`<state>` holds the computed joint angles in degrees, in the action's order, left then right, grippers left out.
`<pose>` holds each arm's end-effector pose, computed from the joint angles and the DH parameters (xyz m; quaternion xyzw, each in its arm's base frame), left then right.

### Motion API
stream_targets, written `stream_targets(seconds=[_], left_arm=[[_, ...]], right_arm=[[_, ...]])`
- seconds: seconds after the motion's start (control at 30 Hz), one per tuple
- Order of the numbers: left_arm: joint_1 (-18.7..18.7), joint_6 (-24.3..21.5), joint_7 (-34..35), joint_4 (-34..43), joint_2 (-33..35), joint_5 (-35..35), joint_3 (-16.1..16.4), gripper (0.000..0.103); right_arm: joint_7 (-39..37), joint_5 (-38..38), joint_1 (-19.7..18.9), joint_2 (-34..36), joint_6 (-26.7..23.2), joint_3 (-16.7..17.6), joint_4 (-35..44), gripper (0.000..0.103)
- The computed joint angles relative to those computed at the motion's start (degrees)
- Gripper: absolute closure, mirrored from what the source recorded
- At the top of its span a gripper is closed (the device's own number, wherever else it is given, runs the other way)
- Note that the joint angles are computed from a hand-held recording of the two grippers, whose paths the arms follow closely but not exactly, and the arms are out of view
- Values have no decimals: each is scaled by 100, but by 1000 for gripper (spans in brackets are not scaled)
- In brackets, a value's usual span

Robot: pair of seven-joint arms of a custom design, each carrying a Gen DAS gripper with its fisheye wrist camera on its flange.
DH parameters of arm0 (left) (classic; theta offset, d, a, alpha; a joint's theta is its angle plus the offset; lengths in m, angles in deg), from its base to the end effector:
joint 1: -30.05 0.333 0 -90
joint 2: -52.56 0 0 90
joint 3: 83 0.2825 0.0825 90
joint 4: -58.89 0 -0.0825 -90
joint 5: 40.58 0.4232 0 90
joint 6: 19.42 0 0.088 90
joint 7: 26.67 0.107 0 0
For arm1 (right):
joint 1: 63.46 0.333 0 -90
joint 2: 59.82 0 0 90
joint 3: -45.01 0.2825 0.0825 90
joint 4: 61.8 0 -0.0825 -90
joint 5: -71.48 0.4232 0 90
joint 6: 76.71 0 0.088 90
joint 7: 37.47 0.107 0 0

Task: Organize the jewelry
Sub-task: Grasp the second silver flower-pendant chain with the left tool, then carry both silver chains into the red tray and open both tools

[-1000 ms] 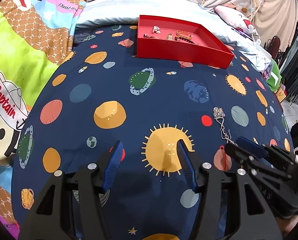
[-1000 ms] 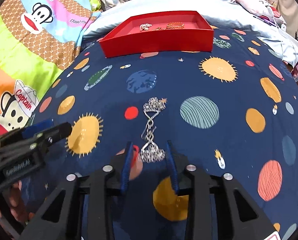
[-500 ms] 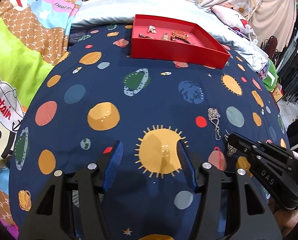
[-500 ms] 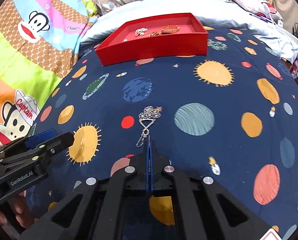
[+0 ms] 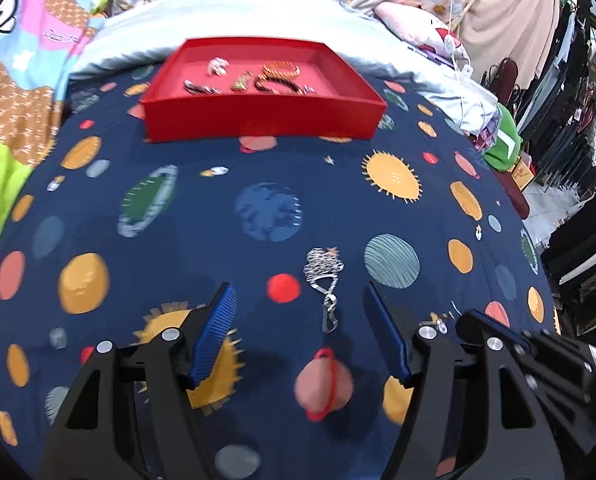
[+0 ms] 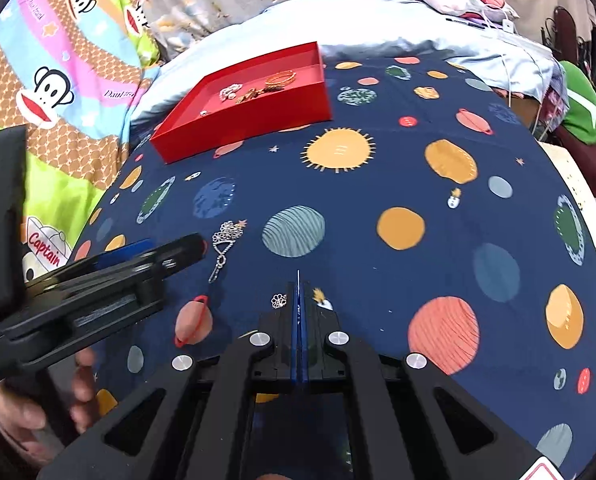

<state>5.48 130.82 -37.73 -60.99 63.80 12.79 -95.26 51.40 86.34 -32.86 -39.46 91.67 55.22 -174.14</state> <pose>0.4868 -0.3864 0.3020 -0.7886 0.5311 -0.2519 0.1806 0.5255 0.4241 0.3081 -0.8069 0.4988 -0.0462 0.3132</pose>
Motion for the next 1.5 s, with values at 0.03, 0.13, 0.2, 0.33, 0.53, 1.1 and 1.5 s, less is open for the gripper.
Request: stream_targets(seconds=[0.03,0.13,0.2,0.33,0.53,1.1,1.5], left_arm=[[6,-19,66,143,147,-33,2,39],[-46,-101,170,377,379,-60,48,40],[-88,-122,197,473,480,-75,90,44],[-216,-351,299,671,648,-54,158,49],[-334,-620,415,852,766,39,195,65],[-312,-283,248,588,520,130,192,85],[-29,-266,-444,-257,-584,576,-84,85]], right_arm=[[-35,48,-39,-7,6,28,-18,103],[-152,203,-146,-16,20,109,-47,103],[-223,289,-193,-5,27,140,-42,103],[-351,448,-268,57,11,189,21,103],[-528,654,-334,97,3,258,60,103],[-713,905,-369,-22,77,302,-29,103],[-1281,1405,-527,-246,270,565,-18,103]])
